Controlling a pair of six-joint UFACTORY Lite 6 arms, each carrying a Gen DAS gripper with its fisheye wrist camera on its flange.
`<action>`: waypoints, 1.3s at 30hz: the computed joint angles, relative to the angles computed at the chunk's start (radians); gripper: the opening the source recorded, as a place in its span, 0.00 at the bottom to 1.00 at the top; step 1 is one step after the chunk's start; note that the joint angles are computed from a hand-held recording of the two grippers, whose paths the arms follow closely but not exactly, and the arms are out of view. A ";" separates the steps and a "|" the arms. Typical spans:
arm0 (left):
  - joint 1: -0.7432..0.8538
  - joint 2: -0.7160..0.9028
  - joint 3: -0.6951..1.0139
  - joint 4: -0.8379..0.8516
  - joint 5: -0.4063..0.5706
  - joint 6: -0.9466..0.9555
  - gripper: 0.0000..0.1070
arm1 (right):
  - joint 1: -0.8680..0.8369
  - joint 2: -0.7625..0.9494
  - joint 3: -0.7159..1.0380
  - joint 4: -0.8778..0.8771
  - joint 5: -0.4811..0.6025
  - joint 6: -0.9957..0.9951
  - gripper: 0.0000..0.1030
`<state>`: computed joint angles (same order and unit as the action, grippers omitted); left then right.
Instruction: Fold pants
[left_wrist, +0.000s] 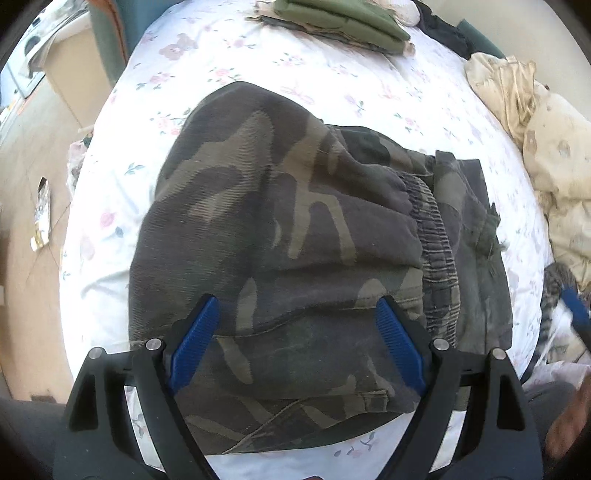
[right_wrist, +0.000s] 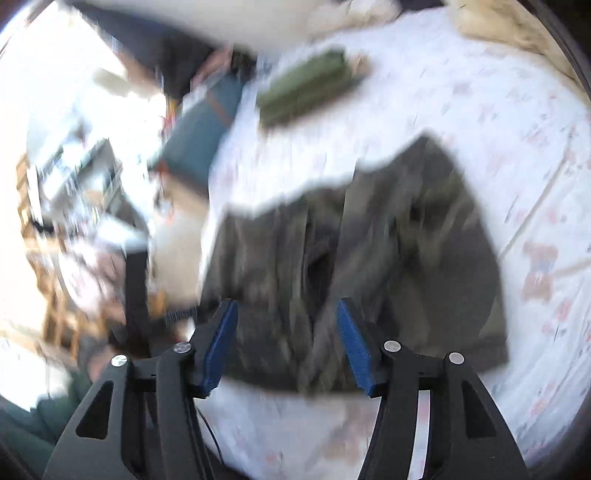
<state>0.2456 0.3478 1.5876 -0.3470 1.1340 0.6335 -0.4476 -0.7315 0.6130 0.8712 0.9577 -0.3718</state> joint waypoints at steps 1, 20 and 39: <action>0.004 0.004 0.004 0.001 0.002 0.000 0.78 | -0.011 0.065 0.019 -0.019 -0.045 0.007 0.61; 0.136 0.097 0.168 -0.049 0.015 -0.026 0.79 | 0.334 0.593 0.338 -0.140 -0.442 0.246 0.10; 0.168 0.122 0.218 -0.045 0.040 -0.061 0.79 | 0.719 0.526 0.438 -0.776 -0.369 0.874 0.49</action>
<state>0.4140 0.4699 1.8052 -0.3922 1.1738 0.5725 0.2710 -0.2053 1.0509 0.0957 0.5887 0.5026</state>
